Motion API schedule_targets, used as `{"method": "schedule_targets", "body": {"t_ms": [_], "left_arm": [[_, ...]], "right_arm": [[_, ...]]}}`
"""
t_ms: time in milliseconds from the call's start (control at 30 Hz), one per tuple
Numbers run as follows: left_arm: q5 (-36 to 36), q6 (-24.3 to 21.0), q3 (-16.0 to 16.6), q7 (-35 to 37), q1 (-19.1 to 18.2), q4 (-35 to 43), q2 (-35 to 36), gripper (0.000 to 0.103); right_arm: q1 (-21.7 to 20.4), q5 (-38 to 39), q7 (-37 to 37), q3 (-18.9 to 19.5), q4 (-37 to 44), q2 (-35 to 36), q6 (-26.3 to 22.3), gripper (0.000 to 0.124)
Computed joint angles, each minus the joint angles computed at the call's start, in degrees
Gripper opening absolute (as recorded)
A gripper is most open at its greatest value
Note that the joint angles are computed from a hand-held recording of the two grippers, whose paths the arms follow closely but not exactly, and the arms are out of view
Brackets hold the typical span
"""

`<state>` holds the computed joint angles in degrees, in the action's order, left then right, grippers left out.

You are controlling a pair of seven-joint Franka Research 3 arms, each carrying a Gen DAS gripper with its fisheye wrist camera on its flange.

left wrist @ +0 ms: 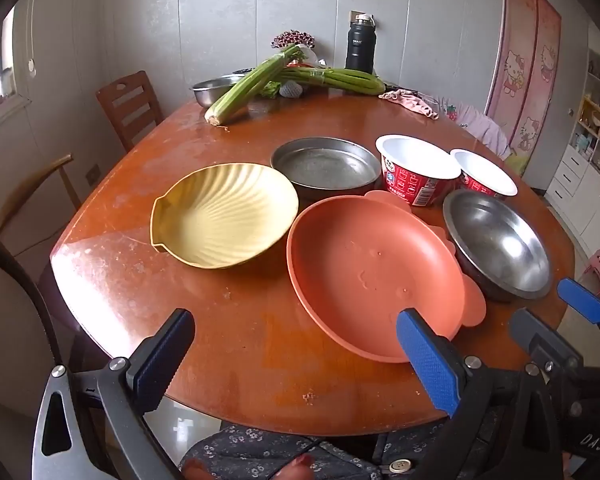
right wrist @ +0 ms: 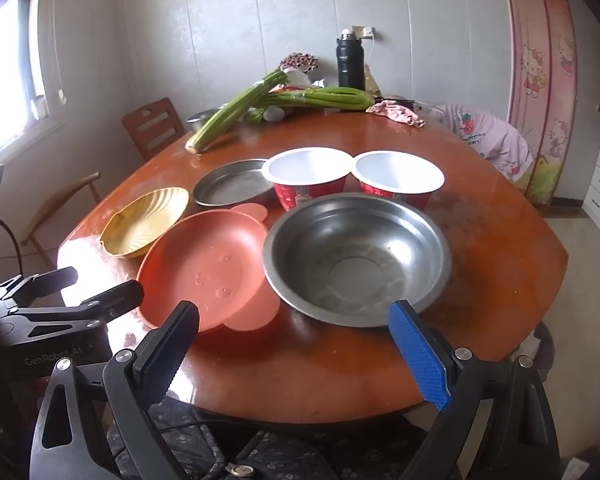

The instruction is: Organize plates and bowls

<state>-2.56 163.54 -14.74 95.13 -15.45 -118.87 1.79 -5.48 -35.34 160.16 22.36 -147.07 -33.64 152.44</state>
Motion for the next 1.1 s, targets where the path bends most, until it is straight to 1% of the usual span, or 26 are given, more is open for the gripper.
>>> {"method": "schedule_targets", "body": {"t_ms": [33,67,100,133,167,200,233,300,333,567,867,1100], "left_arm": [[1.49,0.04,-0.03,-1.64,0.03,0.00,0.01,0.101],[3.18,-1.29,0.59,-3.08,-0.86,0.95,0.81,0.101],[0.85,-1.53,-0.54,-1.48,0.14,1.25,1.13,0.101],[-1.04,-0.73,-0.72,-0.18,0.21,0.69,1.05,0.101],[-2.68,-0.64,-0.83,0.86,0.24,-0.41,0.14,0.101],[-5.05,-0.89,-0.91,2.59,0.44,0.50,1.15,0.101],[-5.86,-0.56,-0.94,3.32,0.57,0.08,0.89,0.101],[-4.23,-1.56,-0.70,2.18,0.42,0.69,0.94,0.101],[-4.86,-1.77,-0.74,2.80,0.51,0.92,1.02,0.101],[-3.01,-1.73,-0.69,1.57,0.35,1.04,1.15,0.101],[-2.66,-1.71,-0.62,1.59,0.39,0.78,0.92,0.101],[-3.95,-1.37,-0.82,3.45,0.47,0.57,0.87,0.101]], "right_arm": [[0.00,-0.13,-0.15,0.04,-0.09,-0.27,-0.48,0.096],[0.03,-0.28,-0.29,-0.04,-0.35,-0.69,-0.75,0.096],[0.30,-0.09,-0.60,-0.36,-0.71,-1.13,-0.95,0.096],[0.80,0.16,-0.83,0.11,-0.74,-1.26,-1.80,0.096],[1.86,1.37,-3.29,-1.16,0.43,0.53,-2.62,0.096],[2.09,1.45,-3.67,-1.46,0.48,0.95,-2.47,0.096],[2.17,1.68,-3.31,-1.48,0.63,1.24,-2.39,0.096],[2.39,1.77,-3.11,-1.34,1.43,2.17,-2.92,0.096],[2.55,1.85,-3.43,-2.34,1.10,2.38,-1.86,0.096],[2.24,0.93,-2.71,-2.01,0.73,1.73,-1.65,0.096],[2.33,1.07,-2.50,-1.99,0.70,1.72,-1.74,0.096],[2.49,0.63,-2.68,-1.83,1.16,2.19,-2.71,0.096]]}}
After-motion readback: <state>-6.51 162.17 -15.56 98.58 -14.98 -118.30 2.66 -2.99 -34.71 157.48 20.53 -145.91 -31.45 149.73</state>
